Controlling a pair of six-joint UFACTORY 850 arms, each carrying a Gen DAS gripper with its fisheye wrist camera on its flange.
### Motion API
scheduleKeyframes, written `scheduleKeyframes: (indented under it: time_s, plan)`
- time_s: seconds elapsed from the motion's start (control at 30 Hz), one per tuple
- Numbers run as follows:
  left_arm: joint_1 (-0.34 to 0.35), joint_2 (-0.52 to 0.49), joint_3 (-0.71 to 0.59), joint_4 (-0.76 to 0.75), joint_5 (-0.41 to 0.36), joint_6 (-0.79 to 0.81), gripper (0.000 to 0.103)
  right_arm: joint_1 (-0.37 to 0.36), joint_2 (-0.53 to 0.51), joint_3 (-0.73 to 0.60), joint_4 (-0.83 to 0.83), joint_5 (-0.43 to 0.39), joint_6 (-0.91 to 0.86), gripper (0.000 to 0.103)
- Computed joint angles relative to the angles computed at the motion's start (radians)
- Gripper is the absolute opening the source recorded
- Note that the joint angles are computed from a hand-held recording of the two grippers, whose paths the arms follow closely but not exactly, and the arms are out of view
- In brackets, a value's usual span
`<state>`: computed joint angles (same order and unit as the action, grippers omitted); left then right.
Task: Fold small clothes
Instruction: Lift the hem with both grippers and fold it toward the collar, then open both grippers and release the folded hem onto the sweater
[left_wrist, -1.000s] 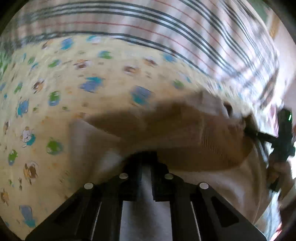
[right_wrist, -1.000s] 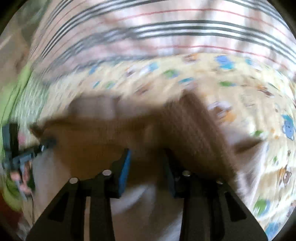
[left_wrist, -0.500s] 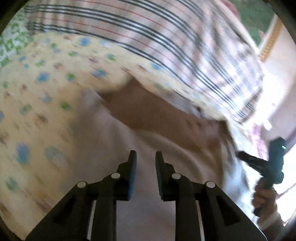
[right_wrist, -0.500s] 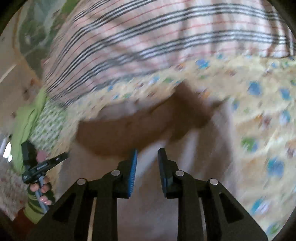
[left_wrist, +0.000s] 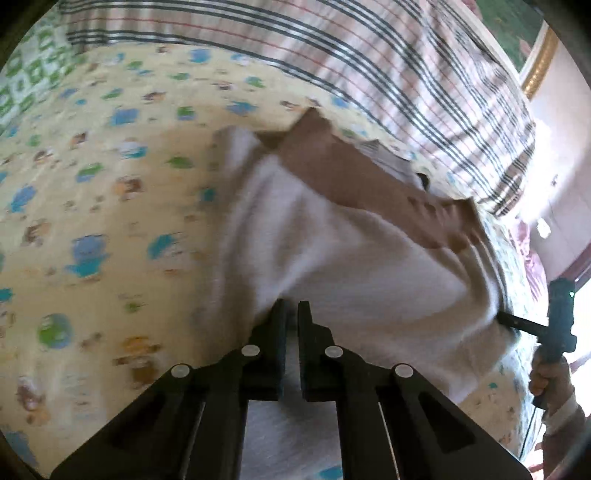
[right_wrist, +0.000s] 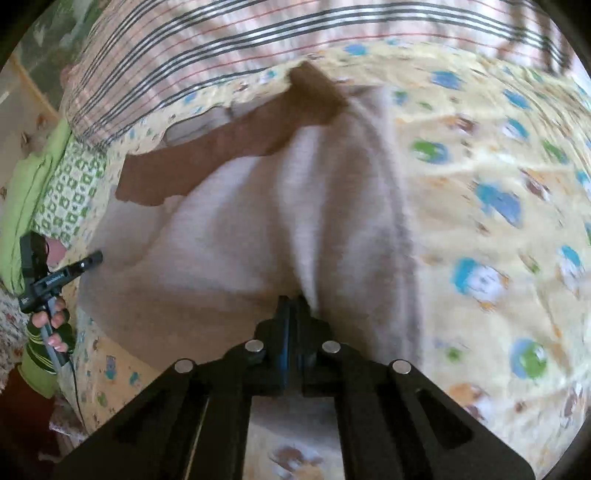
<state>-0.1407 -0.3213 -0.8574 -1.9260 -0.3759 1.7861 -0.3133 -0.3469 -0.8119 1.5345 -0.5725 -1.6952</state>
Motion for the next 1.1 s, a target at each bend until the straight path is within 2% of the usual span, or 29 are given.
scheduleKeyframes:
  time_s: [0.07, 0.1, 0.2, 0.3, 0.5, 0.67, 0.73, 0.77, 0.83, 0.9, 1.0, 1.1]
  plan:
    - [0.01, 0.019, 0.02, 0.001, -0.001, -0.028, 0.005, -0.009, 0.03, 0.023, 0.012, -0.014, 0.014, 0.002]
    - [0.015, 0.037, 0.038, -0.004, -0.006, -0.04, 0.009, -0.007, 0.048, 0.034, 0.027, -0.019, 0.012, 0.008]
    - [-0.001, 0.105, 0.097, -0.082, 0.015, -0.008, 0.03, 0.006, 0.103, 0.071, 0.065, -0.024, -0.016, 0.01]
    - [-0.006, 0.168, 0.168, -0.102, -0.032, -0.053, 0.033, 0.009, 0.134, 0.099, 0.072, -0.075, -0.012, 0.01]
    - [-0.054, 0.234, 0.263, -0.163, -0.051, -0.136, 0.043, 0.03, 0.16, 0.137, 0.085, -0.117, -0.004, 0.01]
    - [-0.078, 0.214, 0.287, -0.207, -0.07, -0.19, 0.049, 0.041, 0.168, 0.162, 0.085, -0.139, 0.017, 0.01]
    - [-0.081, 0.196, 0.291, -0.244, -0.083, -0.193, 0.057, 0.044, 0.174, 0.17, 0.09, -0.147, 0.022, 0.012]
    - [-0.08, 0.188, 0.296, -0.286, -0.104, -0.181, 0.058, 0.044, 0.177, 0.174, 0.094, -0.154, 0.022, 0.014]
    - [-0.079, 0.171, 0.293, -0.36, -0.127, -0.146, 0.059, 0.042, 0.186, 0.184, 0.11, -0.16, 0.011, 0.034]
    - [-0.075, 0.148, 0.281, -0.426, -0.149, -0.117, 0.059, 0.043, 0.195, 0.191, 0.132, -0.16, -0.01, 0.044]
    - [-0.064, 0.114, 0.26, -0.508, -0.182, -0.08, 0.059, 0.049, 0.197, 0.186, 0.13, -0.155, -0.011, 0.044]
    - [-0.061, 0.09, 0.226, -0.573, -0.164, -0.028, 0.056, 0.051, 0.193, 0.18, 0.131, -0.155, -0.004, 0.044]
